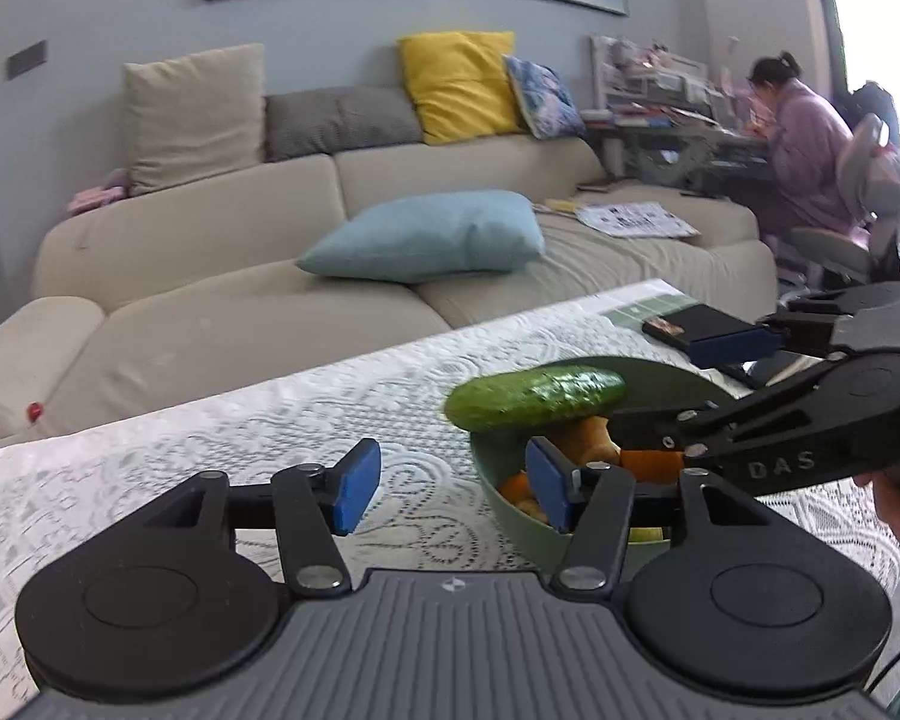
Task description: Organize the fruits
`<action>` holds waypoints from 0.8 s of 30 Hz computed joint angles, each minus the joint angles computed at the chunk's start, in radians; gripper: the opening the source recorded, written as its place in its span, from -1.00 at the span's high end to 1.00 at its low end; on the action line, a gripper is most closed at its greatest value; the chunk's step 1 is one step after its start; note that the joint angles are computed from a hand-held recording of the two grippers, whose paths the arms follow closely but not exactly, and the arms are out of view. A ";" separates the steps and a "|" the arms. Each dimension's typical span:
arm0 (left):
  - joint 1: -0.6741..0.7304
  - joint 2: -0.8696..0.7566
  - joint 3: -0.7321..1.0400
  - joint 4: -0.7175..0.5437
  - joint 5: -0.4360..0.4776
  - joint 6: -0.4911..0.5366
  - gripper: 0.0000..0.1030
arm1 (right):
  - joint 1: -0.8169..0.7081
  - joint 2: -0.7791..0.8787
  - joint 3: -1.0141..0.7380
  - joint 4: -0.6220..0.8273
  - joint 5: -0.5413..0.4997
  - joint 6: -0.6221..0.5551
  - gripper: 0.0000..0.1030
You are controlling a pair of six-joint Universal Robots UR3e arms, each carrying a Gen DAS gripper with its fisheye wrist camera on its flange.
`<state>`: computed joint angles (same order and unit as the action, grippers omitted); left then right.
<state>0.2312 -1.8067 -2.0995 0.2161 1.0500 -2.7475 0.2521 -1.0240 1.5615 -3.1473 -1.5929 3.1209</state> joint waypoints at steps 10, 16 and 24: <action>0.026 0.139 -0.153 0.131 0.094 -0.137 -0.68 | 0.076 -0.100 0.120 -0.136 -0.060 0.047 -0.81; 0.020 0.173 -0.233 0.240 0.168 -0.213 -0.75 | 0.120 -0.129 0.199 -0.223 -0.100 0.080 -0.92; 0.038 0.211 -0.322 0.262 0.213 -0.262 -0.76 | 0.174 -0.128 0.248 -0.226 -0.143 0.099 -0.92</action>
